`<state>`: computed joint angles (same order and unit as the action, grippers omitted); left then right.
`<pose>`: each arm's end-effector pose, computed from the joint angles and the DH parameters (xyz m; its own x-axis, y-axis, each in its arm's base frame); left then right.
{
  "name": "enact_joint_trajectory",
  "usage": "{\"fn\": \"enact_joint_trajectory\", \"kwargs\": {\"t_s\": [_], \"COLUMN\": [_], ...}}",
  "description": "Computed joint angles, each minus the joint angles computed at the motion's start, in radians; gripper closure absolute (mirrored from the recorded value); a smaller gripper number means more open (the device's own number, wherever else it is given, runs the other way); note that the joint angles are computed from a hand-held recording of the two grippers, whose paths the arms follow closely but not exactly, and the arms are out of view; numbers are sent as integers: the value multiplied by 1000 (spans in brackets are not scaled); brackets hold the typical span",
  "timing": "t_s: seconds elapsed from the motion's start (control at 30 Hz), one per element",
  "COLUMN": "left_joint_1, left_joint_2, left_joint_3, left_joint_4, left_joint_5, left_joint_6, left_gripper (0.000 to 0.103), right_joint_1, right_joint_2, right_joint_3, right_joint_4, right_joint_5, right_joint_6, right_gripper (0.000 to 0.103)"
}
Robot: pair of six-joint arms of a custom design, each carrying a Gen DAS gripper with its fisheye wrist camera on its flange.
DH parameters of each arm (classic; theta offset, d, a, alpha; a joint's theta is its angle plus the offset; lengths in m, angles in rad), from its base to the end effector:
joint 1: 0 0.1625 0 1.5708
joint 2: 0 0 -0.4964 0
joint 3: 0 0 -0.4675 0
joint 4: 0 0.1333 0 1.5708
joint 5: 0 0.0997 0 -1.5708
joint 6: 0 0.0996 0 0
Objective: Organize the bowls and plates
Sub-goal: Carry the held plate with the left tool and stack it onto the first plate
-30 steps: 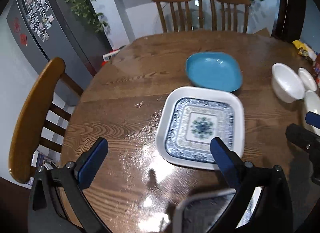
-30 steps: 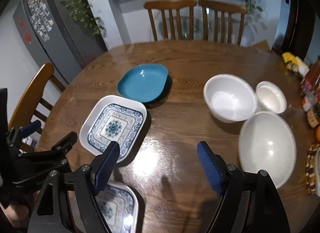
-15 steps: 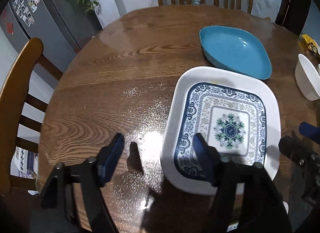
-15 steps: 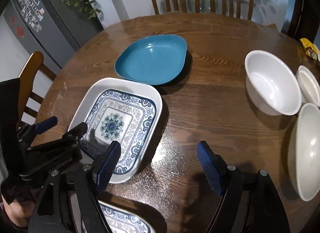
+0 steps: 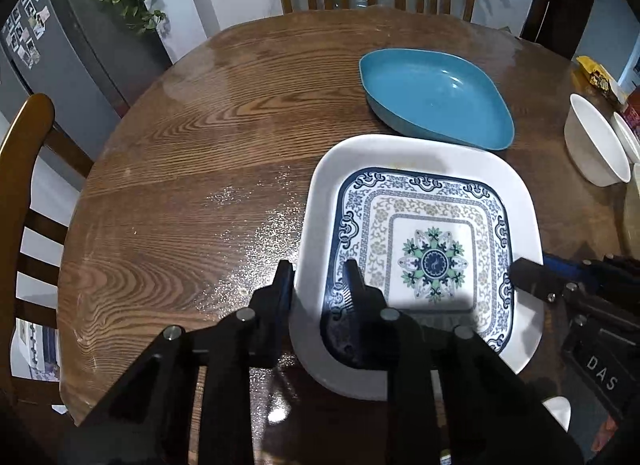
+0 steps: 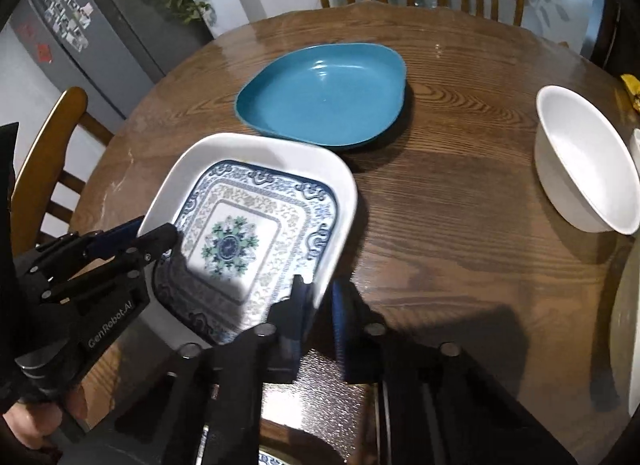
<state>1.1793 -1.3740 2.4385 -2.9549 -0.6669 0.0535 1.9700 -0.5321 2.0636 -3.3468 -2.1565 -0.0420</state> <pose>0.0285 -0.4854 0.2133 -0.6456 0.0547 -0.7617 0.3973 0.8759 -0.2738 0.2909 -0.4883 -0.1092 -0.8033 -0.2380 0.5460 -0.4112 0.8848 -0.2193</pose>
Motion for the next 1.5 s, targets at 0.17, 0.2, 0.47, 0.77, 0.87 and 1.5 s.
{"fn": "enact_joint_trajectory", "kwargs": {"t_s": [0.17,0.2,0.47,0.77,0.87,1.5], "left_joint_1": [-6,-4,-44,-159,-199,-445], "left_joint_2": [0,0,-69,-189,-230,-485], "left_joint_3": [8,6,47,121,144,252], "left_joint_4": [-6,-4,37,121,162,730], "left_joint_5": [8,10,21,71,81,143], "left_joint_6": [-17,-20,-73,-187,-235,-759], "left_gripper": [82,82,82,82,82,82], "right_joint_1": [-4,-6,9,42,57,82], "right_joint_2": [-2,-3,-40,-109,-130,-215], "right_joint_3": [-1,0,33,114,147,316], "right_joint_4": [2,1,-17,-75,-101,-155], "right_joint_5": [9,13,49,82,85,130], "right_joint_6": [-9,-7,9,-6,-17,-32], "right_gripper": [91,92,92,92,92,90]}}
